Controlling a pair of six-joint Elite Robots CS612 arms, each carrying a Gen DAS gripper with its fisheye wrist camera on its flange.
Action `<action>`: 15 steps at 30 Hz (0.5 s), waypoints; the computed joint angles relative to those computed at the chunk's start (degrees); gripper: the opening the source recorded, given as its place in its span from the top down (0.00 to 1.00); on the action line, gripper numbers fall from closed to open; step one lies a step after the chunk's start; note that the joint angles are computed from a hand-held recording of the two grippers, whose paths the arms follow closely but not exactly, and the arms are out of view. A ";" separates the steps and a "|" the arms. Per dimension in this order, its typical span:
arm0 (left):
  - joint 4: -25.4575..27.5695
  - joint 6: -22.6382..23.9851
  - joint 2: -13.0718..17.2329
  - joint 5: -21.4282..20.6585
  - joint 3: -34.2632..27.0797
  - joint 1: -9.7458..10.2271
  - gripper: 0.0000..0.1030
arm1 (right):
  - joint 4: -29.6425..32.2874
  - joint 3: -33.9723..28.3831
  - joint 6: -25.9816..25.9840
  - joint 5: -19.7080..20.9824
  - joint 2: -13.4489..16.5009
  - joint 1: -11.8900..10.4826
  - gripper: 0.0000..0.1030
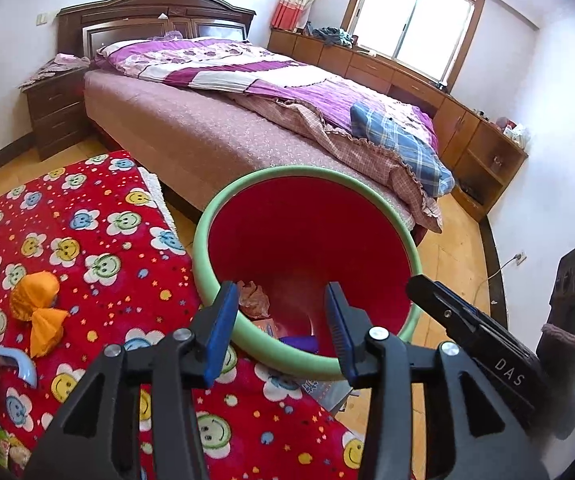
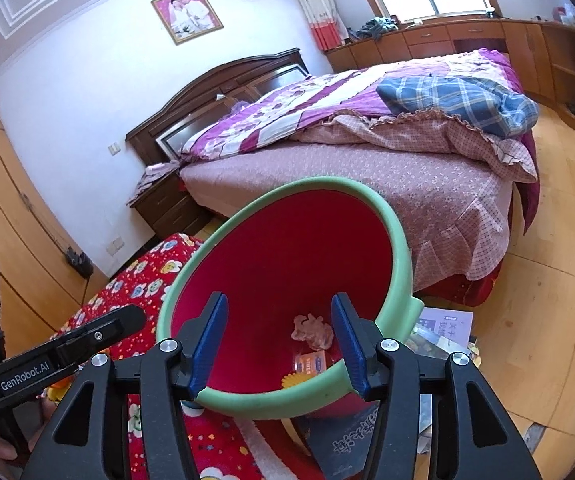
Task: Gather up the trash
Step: 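Move both open tools back over the remaining trash on the bedspread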
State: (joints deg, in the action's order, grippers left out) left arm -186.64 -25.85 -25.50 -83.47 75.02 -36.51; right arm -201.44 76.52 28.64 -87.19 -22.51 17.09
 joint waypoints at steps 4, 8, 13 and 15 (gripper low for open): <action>-1.29 -0.58 -1.06 0.75 2.06 -0.19 0.56 | -0.93 1.17 0.14 -0.18 -0.70 0.35 0.46; -3.17 -1.27 -2.44 1.85 4.74 -0.40 0.56 | -1.88 2.30 0.29 -0.26 -1.46 0.83 0.46; -5.43 -2.31 -4.36 4.12 8.48 -0.63 0.56 | -2.79 3.44 -0.42 -0.33 -2.41 1.59 0.46; -6.38 -2.95 -5.13 4.74 10.09 -0.66 0.56 | -3.05 3.82 -0.78 -0.32 -2.76 1.91 0.46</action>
